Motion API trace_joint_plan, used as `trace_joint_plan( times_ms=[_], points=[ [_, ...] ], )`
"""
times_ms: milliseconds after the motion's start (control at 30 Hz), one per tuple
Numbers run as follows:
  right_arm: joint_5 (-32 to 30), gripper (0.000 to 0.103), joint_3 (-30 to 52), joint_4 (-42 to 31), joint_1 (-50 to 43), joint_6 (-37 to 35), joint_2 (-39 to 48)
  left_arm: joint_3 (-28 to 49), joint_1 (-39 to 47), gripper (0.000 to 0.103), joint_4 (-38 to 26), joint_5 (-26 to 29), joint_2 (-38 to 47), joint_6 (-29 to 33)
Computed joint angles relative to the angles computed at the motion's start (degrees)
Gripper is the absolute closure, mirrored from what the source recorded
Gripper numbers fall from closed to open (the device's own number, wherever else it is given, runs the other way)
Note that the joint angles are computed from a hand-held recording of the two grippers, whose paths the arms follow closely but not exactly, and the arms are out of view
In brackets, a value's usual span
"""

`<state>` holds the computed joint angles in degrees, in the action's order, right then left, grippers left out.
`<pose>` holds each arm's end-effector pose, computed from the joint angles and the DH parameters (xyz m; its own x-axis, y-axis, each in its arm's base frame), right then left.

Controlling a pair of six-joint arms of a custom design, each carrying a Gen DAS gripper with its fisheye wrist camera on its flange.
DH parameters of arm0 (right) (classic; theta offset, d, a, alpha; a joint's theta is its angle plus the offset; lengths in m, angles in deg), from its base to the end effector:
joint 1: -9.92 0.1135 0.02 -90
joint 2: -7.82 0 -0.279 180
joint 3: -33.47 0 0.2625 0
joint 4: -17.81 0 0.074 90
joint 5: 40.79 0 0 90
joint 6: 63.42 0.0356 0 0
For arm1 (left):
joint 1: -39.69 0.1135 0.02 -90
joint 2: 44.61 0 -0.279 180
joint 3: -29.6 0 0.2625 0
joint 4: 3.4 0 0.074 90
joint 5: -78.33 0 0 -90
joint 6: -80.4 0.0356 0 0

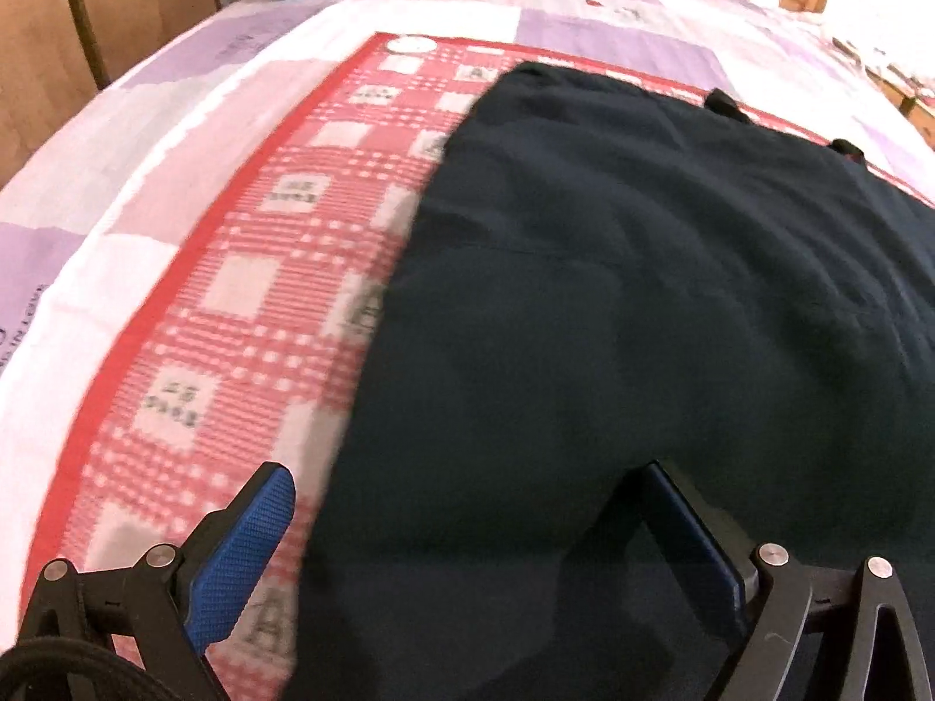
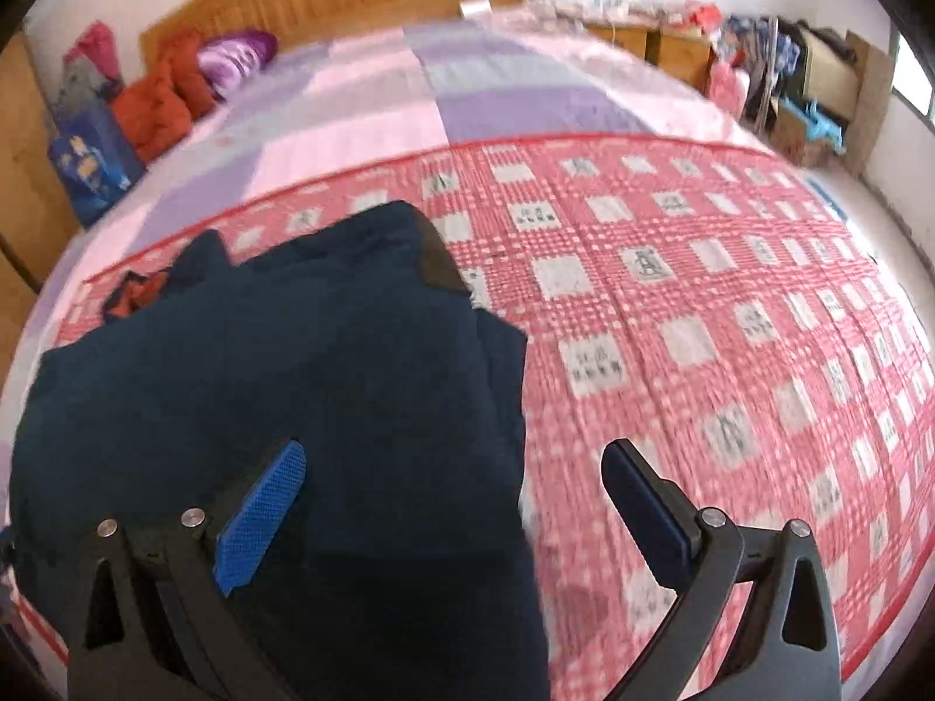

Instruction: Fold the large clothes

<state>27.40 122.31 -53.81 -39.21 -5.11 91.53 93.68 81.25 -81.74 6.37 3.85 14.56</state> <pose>0.2021 -0.2134 0.3161 -0.8284 0.2120 -0.5184 0.1997 0.9766 0.0803 0.1100 0.0828 0.2972 -0.8215 -0.2082 -0.5308 -0.2064 0.9764 -0.0635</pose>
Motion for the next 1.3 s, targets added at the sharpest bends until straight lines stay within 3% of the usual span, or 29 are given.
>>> trace_joint_plan(
  times_ms=[67, 133, 167, 233, 267, 300, 400, 467, 567, 733, 767, 800, 833, 867, 933, 1033, 1133, 1200, 1267, 1300],
  points=[
    [2.58, 0.003, 3.76, -0.22, 3.51, 2.73, 5.01, -0.43, -3.55, 0.004, 0.38, -1.84, -0.69, -2.41],
    [0.97, 0.014, 6.72, -1.62, 4.73, 4.67, 8.62, -0.8, -6.44, 0.004, 0.42, -3.75, -1.99, -4.61],
    [0.02, 0.033, 7.64, -2.91, 5.1, 4.82, 9.61, -0.98, -7.26, 0.004, 0.43, -4.24, -2.33, -5.51],
    [0.04, 0.052, 6.55, -3.53, 6.52, 3.92, 8.61, -0.97, -7.85, 0.004, 0.43, -4.64, -2.5, -6.34],
    [0.23, 0.077, 5.27, -2.64, 7.02, 3.54, 7.12, -0.9, -8.29, 0.004, 0.4, -4.96, -2.55, -6.79],
    [0.24, 0.089, 4.45, -1.54, 6.93, 3.17, 5.85, -0.73, -8.99, 0.004, 0.35, -5.42, -2.56, -7.41],
    [-1.09, 0.096, 3.79, 1.63, 3.72, 2.86, 4.3, -0.02, -10.37, 0.004, -0.03, -5.73, -2.53, -8.19],
    [1.7, 0.103, 3.12, 5.31, 1.77, 3.66, 4.81, 0.27, -11.97, 0.004, 0.17, -6.53, -2.48, -8.91],
    [5.15, 0.103, 8.13, 4.93, -3.39, 8.36, 10.58, -0.21, -13.35, 0.004, 0.79, -7.29, -2.65, -9.67],
    [-6.7, 0.099, 9.04, -1.58, -5.76, -4.03, 6.15, -0.28, -13.25, 0.004, 0.7, -7.05, -3.56, -10.05],
    [-8.75, 0.085, 9.23, -3.61, -5.4, -4.87, 5.19, -0.02, -13.49, 0.004, 0.54, -7.14, -3.45, -10.43],
    [-9.83, 0.048, 9.04, -5.24, -4.46, -4.5, 4.01, 0.45, -13.69, 0.004, 0.33, -7.18, -3.23, -10.85],
    [-9.88, 0.028, 7.86, -5.17, -3.39, -3.5, 2.46, 0.81, -13.81, 0.004, 0.26, -7.23, -3.18, -11.21],
    [-9.77, 0.018, 6.62, -4.46, -2.5, -2.65, 1.02, 1.24, -13.77, 0.004, 0.28, -6.98, -3.25, -11.6],
    [-10.84, 0.018, 2.47, -3.77, 1.54, -1.84, -3.86, 2.61, -14.53, 0.004, 0.21, -6.08, -3.62, -13.35],
    [-8.67, 0.018, -7.32, -0.1, 11.47, -1.91, -14.79, 4.04, -22.05, 0.004, 0.59, -9.24, -5.08, -19.81],
    [-2.15, 0.018, -17.31, 4.39, 27.33, 2.37, -26.13, 4.87, -35.4, 0.004, 1.64, -15.57, -6.5, -28.65],
    [6.01, 0.018, -21.94, 6.14, 38.55, 7.06, -30.07, 4.39, -43.52, 0.004, 2.56, -22.16, -5.56, -32.58],
    [10.32, 0.019, -26.85, 8.82, 41.56, 1.89, -32.3, 2.73, -45.32, 0.004, 3.17, -27.07, -4.62, -31.68],
    [12.44, 0.018, -29.26, 11.13, 38.74, -0.2, -32.81, 0.98, -42.09, 0.004, 4.11, -27.35, -4.78, -28.0]
  ],
)
